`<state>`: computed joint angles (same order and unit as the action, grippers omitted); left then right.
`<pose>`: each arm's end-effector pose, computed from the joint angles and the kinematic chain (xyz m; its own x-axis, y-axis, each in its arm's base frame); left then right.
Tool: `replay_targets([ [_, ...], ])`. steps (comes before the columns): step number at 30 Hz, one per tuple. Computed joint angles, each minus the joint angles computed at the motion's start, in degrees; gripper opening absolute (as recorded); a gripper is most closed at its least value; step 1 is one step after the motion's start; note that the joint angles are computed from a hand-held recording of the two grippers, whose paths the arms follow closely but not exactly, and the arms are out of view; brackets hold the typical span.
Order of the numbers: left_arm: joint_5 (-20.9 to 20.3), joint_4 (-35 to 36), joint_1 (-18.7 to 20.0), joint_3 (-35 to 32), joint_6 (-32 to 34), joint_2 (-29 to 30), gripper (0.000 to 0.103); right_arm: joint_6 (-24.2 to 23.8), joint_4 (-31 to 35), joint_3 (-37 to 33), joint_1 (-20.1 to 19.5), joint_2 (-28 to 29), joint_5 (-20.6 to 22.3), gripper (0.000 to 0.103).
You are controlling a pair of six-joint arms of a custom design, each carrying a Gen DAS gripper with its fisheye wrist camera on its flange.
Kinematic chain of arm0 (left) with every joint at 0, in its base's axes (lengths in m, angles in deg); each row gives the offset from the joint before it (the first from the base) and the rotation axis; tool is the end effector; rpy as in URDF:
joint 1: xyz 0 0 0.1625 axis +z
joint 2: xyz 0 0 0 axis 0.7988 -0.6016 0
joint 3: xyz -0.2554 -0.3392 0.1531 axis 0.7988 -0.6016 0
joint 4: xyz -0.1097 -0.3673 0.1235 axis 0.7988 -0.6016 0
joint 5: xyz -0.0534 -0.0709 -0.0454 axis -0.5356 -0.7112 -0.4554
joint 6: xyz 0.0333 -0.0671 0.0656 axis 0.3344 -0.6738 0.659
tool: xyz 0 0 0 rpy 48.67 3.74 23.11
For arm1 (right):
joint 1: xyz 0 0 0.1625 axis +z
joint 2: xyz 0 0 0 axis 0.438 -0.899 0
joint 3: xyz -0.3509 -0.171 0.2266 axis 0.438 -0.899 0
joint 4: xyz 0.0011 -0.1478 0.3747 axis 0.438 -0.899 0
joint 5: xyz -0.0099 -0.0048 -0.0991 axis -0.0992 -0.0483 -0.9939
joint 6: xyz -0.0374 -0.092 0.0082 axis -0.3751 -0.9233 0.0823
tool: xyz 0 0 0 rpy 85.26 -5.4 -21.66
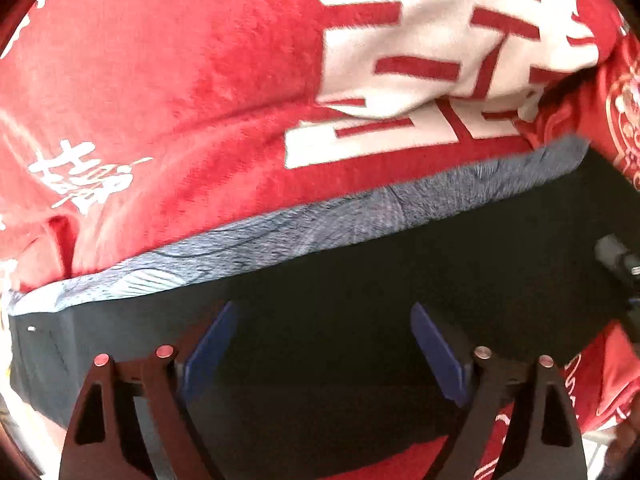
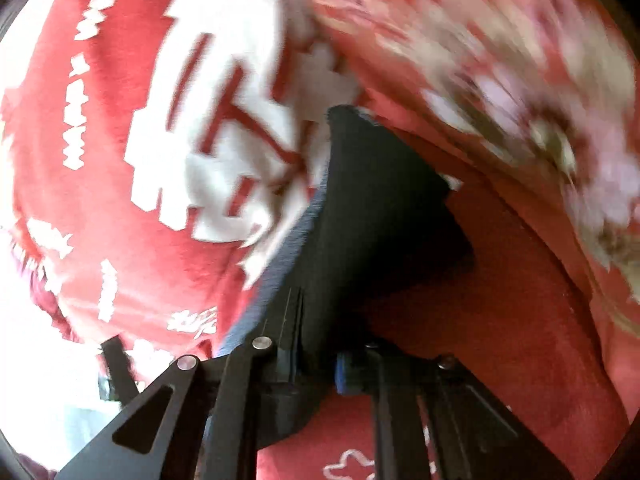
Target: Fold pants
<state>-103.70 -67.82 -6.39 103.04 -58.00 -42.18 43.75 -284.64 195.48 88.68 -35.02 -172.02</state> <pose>-0.2471 -0.5369 0.1955 -0.5771 0.5765 -0.5784 0.5510 0.7976 0.2453 0.2313 -0.3169 0.1994 -0.7949 0.5436 -0.2696 0.5384 0.4270 -0.7265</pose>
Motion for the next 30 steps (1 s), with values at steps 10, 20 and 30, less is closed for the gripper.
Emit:
replay_targets([
  [10, -2.4, -2.8, 1.2, 2.5, 5.1, -0.3, 0.09, -4.6, 16.4, -11.2, 7.0, 0.3, -4.5, 0.014],
  [20, -5.6, 2.7, 8.1, -5.1, 6.9, -8.0, 0.09, -8.2, 35.0, -26.4, 13.0, 7.4, -10.0, 0.014],
  [30, 5.3, 6.9, 17.6, -11.7, 9.9, -12.8, 0.09, -10.0, 59.9, -50.1, 15.5, 28.7, -10.9, 0.02],
])
